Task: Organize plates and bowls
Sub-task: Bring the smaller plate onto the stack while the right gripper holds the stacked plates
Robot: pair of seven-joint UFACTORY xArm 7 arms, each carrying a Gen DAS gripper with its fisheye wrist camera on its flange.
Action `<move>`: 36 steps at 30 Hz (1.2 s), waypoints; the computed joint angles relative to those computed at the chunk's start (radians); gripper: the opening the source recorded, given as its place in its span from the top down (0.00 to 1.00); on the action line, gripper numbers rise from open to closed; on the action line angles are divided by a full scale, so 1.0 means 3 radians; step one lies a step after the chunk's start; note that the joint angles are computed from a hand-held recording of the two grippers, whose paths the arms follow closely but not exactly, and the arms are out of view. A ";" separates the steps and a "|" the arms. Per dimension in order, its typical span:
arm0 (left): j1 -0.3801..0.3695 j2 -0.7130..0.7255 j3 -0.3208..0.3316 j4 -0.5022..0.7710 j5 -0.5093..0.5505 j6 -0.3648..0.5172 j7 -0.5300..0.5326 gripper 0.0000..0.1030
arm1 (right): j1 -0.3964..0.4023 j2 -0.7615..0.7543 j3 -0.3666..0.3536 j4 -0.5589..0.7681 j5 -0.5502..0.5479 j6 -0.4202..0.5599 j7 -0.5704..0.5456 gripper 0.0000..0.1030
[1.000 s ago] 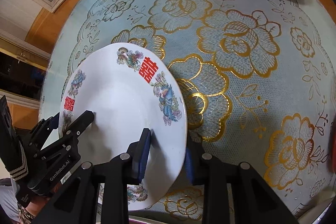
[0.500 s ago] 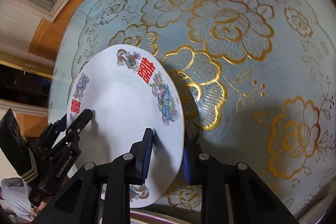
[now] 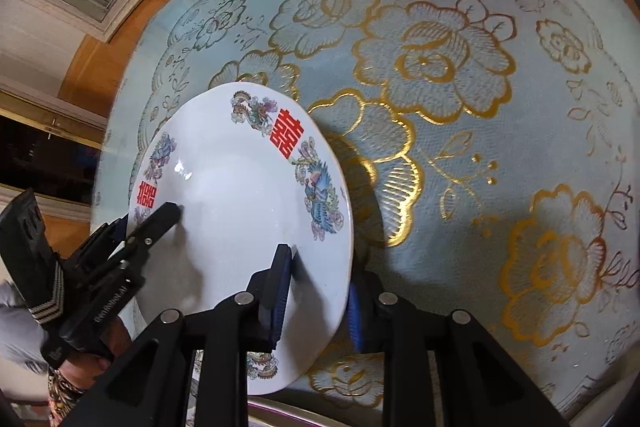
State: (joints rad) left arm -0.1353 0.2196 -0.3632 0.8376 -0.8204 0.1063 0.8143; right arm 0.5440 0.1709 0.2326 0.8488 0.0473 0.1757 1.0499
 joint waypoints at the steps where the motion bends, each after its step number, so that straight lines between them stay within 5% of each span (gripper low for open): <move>1: -0.0023 -0.0013 0.0004 -0.0023 0.0027 -0.0035 -0.0009 0.65 | -0.0021 -0.0013 0.0020 -0.0007 0.0036 0.0012 -0.0037 0.76; 6: -0.0062 -0.0091 -0.0012 -0.0126 0.0124 -0.0104 -0.0116 0.65 | -0.0057 -0.0145 0.0094 -0.0102 0.0249 0.0125 -0.0103 0.76; 18: -0.0137 -0.0352 -0.0079 -0.0250 -0.0099 -0.0293 0.0018 0.65 | 0.0023 -0.0469 0.0008 -0.0241 -0.0486 0.0205 0.0577 0.77; 23: -0.0375 -0.0584 0.0136 -0.0329 -0.0019 -0.0297 -0.0088 0.65 | -0.0032 -0.0698 0.0094 -0.0333 -0.0638 0.0230 0.0800 0.77; 36: -0.1102 -0.1494 0.0628 -0.0827 -0.0591 -0.0090 0.0290 0.65 | -0.0159 -0.1592 0.0623 -0.0646 -0.0862 0.0532 0.1529 0.76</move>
State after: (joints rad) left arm -0.4658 -0.2287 -0.1748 0.5896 -0.9978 0.0793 0.9013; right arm 0.4963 -0.3067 0.4195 0.6550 -0.2114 0.3352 1.5087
